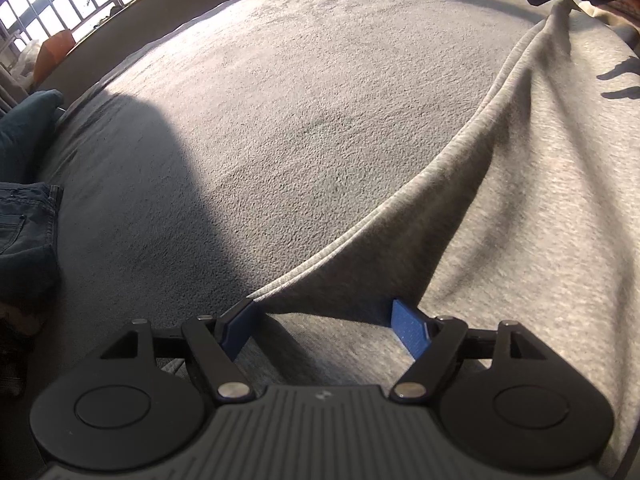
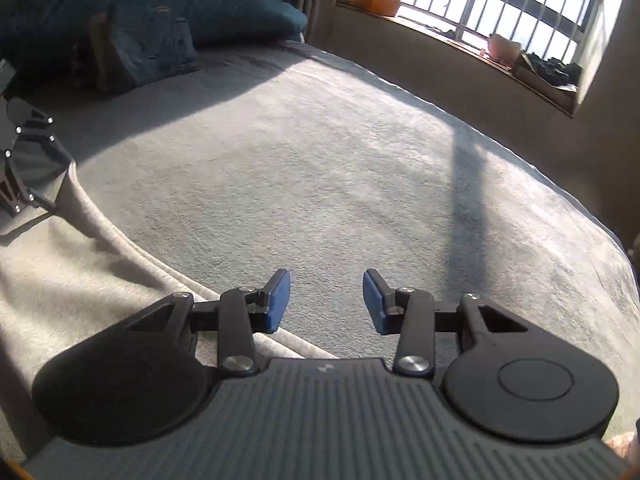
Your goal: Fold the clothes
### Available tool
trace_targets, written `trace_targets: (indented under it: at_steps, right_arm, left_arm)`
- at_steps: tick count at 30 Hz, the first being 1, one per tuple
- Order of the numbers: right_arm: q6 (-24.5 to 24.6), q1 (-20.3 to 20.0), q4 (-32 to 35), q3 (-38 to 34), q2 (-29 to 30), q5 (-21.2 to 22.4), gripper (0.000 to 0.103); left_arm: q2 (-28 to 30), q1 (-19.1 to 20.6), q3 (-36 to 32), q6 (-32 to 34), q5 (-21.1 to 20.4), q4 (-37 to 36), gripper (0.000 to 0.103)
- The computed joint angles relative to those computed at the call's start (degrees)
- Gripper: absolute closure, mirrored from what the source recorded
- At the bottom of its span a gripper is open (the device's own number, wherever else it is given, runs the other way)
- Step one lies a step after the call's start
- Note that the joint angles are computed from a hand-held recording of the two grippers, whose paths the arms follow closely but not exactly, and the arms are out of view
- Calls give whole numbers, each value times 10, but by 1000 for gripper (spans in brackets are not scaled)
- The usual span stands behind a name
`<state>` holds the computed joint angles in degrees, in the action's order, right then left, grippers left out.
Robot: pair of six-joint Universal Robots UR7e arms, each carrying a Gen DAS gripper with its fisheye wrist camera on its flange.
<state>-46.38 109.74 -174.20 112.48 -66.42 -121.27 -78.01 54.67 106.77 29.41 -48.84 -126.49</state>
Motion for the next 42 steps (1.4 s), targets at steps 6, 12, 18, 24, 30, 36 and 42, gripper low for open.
trace_targets:
  at_steps: [6,12,18,24,30,36,42]
  right_arm:
    - [-38,-16,152,-50,31,90,80]
    - [-44,-19,225,-71,28,118,82]
    - [-72,-20,244,-70,52,80,83]
    - [-98,4,173,-38,50,41,99]
    - [-140,7,65,-18,81,-1,99]
    - [-70,-4,-50,20,82,17,92]
    - [76,12,-270,57,80,-19,65]
  left_arm:
    - [-1,2,8,-3,2,-21,24]
    - [-9,7,26,11,-4,-63,24]
    - [-24,8,59,36,-9,-127,23]
    - [-25,8,68,45,-11,-155,23]
    - [-25,3,68,38,-1,-150,23]
    - [-17,-11,25,4,37,-74,28]
    - [15,-31,-28,8,23,-61,30]
